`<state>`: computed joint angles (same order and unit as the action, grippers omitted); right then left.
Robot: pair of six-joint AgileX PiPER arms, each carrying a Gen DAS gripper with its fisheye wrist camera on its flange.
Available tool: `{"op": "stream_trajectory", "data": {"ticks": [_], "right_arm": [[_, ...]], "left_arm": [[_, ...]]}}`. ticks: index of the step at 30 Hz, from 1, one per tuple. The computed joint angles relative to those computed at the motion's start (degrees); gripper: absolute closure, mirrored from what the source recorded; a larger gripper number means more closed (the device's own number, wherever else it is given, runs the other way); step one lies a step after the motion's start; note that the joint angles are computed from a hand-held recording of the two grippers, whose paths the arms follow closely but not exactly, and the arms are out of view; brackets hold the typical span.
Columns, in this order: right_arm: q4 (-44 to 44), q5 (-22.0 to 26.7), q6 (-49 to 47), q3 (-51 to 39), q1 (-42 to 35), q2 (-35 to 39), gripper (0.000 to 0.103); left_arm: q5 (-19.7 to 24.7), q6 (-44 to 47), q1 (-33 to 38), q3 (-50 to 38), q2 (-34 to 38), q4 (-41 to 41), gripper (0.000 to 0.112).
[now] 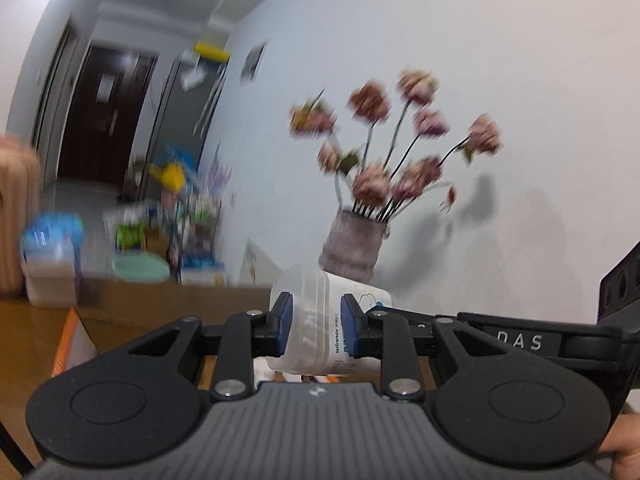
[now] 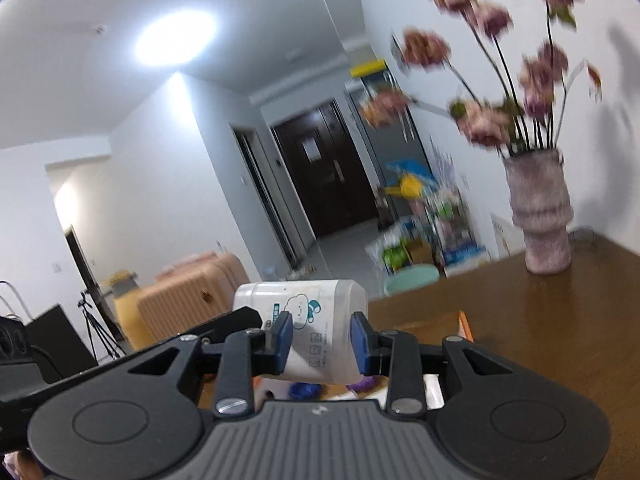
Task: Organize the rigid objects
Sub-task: 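Carry the white bottle over the cardboard box with the right tool, then open the right tool to release the white bottle into the box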
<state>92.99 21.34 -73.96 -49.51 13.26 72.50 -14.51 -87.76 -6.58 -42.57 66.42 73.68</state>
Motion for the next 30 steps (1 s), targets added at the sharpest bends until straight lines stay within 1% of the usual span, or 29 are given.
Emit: {"op": "stream_trajectory", "data": {"ticks": [1, 2, 4, 6, 8, 12, 13, 15, 16, 17, 19, 20, 22, 23, 24, 25, 26, 28, 29, 30], "right_arm": [[-2.5, 1.0, 2.3, -1.7, -0.9, 2.8, 0.072], [-4.3, 1.9, 3.9, -3.1, -1.7, 5.3, 0.072], [-8.6, 3.3, 7.7, -5.9, -2.7, 10.3, 0.072], [-12.7, 3.7, 11.5, -8.0, -3.1, 14.5, 0.072], [-17.4, 3.6, 14.8, -9.8, -2.9, 18.1, 0.072], [-22.7, -0.1, 17.0, -10.0, -1.1, 20.9, 0.072], [-23.3, -1.5, 16.9, -10.0, -0.5, 21.3, 0.071], [-25.1, -3.5, 17.8, -10.4, 0.2, 22.1, 0.071], [-24.3, -4.8, 16.5, -10.1, 0.7, 22.2, 0.071], [-23.7, -5.3, 15.8, -10.0, 0.8, 22.4, 0.071], [-23.5, -4.8, 15.9, -10.1, 0.1, 23.2, 0.069], [-24.4, -4.5, 16.9, -10.3, -0.2, 23.8, 0.068], [-27.7, -4.3, 20.3, -10.7, -0.5, 24.9, 0.068], [-28.9, -4.0, 21.4, -10.8, -0.6, 25.2, 0.068], [-27.8, -4.0, 20.2, -10.3, -0.8, 25.3, 0.068], [-25.6, -4.2, 17.3, -9.5, -0.8, 24.9, 0.068], [-25.5, -4.3, 16.7, -8.9, -0.7, 24.4, 0.068], [-24.5, -4.9, 14.9, -7.6, -0.6, 23.4, 0.069], [-25.1, -5.5, 14.8, -6.9, -0.4, 22.6, 0.069], [-26.2, -5.8, 15.5, -6.5, -0.3, 22.0, 0.068]], "left_arm": [[-2.4, -0.3, 1.7, -0.2, 2.5, 0.2, 0.087], [-3.8, -0.7, 2.7, -0.8, 5.0, 0.4, 0.087], [-6.1, -5.4, 4.4, -2.2, 10.0, 4.1, 0.087], [-6.2, -8.7, 4.6, -2.8, 13.7, 6.8, 0.087], [-6.7, -6.5, 4.8, -1.8, 15.8, 4.7, 0.087], [-6.8, -0.5, 4.0, -1.2, 19.5, -0.5, 0.087], [-6.7, 1.9, 3.5, -1.1, 20.2, -2.6, 0.087], [-6.1, 9.9, 2.2, -0.5, 21.2, -10.1, 0.088], [-6.4, 11.9, 2.0, -0.6, 21.9, -11.6, 0.088], [-6.0, 11.6, 1.3, -1.7, 23.1, -11.4, 0.088], [-5.8, 5.4, 1.1, -3.4, 24.7, -5.3, 0.088], [-5.9, 4.2, 1.1, -3.5, 25.1, -3.7, 0.088], [-5.5, 3.6, 0.8, -3.5, 25.5, -2.7, 0.087], [-5.3, 4.7, 0.5, -3.2, 25.4, -3.6, 0.087], [-5.2, 6.0, 0.4, -2.9, 25.2, -4.5, 0.086], [-5.0, 7.5, 0.3, -2.3, 24.8, -5.6, 0.081], [-4.6, 10.2, 0.2, -1.5, 24.1, -7.6, 0.072], [-3.5, 14.7, 0.0, -0.3, 22.5, -9.8, 0.061], [-2.4, 15.0, -0.2, -0.1, 21.6, -9.1, 0.057], [-1.0, 14.1, -0.3, 0.1, 20.5, -7.5, 0.056]]}}
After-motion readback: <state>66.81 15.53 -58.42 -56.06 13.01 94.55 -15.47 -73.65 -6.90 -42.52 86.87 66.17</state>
